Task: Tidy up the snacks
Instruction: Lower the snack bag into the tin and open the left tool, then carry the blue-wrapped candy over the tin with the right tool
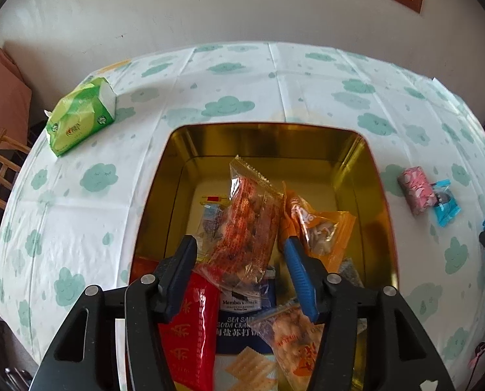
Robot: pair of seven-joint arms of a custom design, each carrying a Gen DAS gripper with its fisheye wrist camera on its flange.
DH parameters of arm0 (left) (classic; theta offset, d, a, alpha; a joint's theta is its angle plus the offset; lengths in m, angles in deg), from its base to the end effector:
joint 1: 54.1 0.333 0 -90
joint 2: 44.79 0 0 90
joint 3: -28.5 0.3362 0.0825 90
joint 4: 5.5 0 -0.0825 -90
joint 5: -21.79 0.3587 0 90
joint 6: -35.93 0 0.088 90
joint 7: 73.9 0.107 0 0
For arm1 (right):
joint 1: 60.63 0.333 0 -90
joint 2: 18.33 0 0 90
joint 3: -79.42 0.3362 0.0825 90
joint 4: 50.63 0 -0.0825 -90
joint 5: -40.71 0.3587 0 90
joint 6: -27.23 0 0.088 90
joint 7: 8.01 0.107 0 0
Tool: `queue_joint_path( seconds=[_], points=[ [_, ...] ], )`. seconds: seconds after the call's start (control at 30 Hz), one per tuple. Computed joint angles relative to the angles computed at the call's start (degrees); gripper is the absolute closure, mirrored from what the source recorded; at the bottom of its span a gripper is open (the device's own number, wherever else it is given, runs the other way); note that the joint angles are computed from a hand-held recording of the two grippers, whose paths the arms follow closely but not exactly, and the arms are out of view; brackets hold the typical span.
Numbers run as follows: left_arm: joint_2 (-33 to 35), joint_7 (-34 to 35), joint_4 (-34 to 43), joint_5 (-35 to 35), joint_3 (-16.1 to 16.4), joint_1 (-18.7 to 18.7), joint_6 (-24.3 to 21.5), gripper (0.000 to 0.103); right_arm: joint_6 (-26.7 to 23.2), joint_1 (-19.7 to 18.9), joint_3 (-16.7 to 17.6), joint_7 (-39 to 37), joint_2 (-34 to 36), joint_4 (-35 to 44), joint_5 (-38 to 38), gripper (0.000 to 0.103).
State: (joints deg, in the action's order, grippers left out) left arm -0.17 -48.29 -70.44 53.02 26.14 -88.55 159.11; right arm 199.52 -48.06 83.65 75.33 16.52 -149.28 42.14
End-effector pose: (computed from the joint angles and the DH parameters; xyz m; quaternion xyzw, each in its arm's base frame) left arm 0.6382 -0.4371 0.3941 -0.7632 0.5935 -0.1365 0.2157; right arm 0.6853 0.1946 0.3472 -0.7747 0.5374 -0.1955 0.2700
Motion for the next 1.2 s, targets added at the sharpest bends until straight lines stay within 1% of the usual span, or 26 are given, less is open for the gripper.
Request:
queue_joint_path(
  seconds=[0.07, 0.3, 0.43, 0.6, 0.63, 0.73, 0.83, 0.93, 1.03, 1.2],
  points=[
    [-1.68, -1.65, -2.18, 0.71, 0.24, -0.5, 1.12, 0.045, 0.0, 0.06, -0.06, 0.01, -0.01, 0.0, 0.0, 0.068],
    [-5.8, -6.22, -7.95, 2.98, -0.19, -1.52, 3.03, 0.04, 0.0, 0.12, -0.13, 0.03, -0.01, -0.01, 0.0, 0.068],
    [-7.58, -9.07, -10.55, 4.94, -0.45, -2.26, 2.37, 0.035, 0.01, 0.21, -0.26, 0.06, -0.01, -0.01, -0.08, 0.068],
    [-9.74, -12.46, -13.9, 7.08, -1.19, -2.57, 2.31, 0.033, 0.0, 0.63, -0.64, 0.56, -0.08, -0.07, -0.2, 0.069],
    [-10.18, -13.25, -14.6, 7.49, -1.3, -2.57, 2.45, 0.032, -0.01, 0.84, -0.85, 0.88, -0.1, -0.07, -0.2, 0.069],
    [-11.49, -15.72, -16.57, 8.72, -1.63, -2.62, 2.48, 0.026, 0.17, 2.89, -3.21, 2.92, -0.18, -0.2, -1.19, 0.071],
    [-12.39, -17.64, -17.97, 9.77, -2.02, -2.63, 1.93, 0.024, 0.24, 3.67, -4.29, 4.79, -0.31, -0.39, -1.81, 0.071],
    [-12.98, -18.69, -18.99, 10.43, -2.56, -2.43, 1.43, 0.021, -0.3, 4.27, -4.92, 6.08, -0.46, -0.31, -2.7, 0.072],
    [-13.51, -19.58, -20.25, 10.66, -3.17, -1.95, 2.31, 0.018, 0.5, 5.36, -5.54, 7.27, -1.22, -1.16, -3.84, 0.072],
    [-14.17, -21.21, -21.86, 11.09, -3.68, -1.83, 3.27, 0.012, 1.09, 2.62, -0.13, 4.86, -2.34, -1.26, -2.64, 0.072]
  ],
)
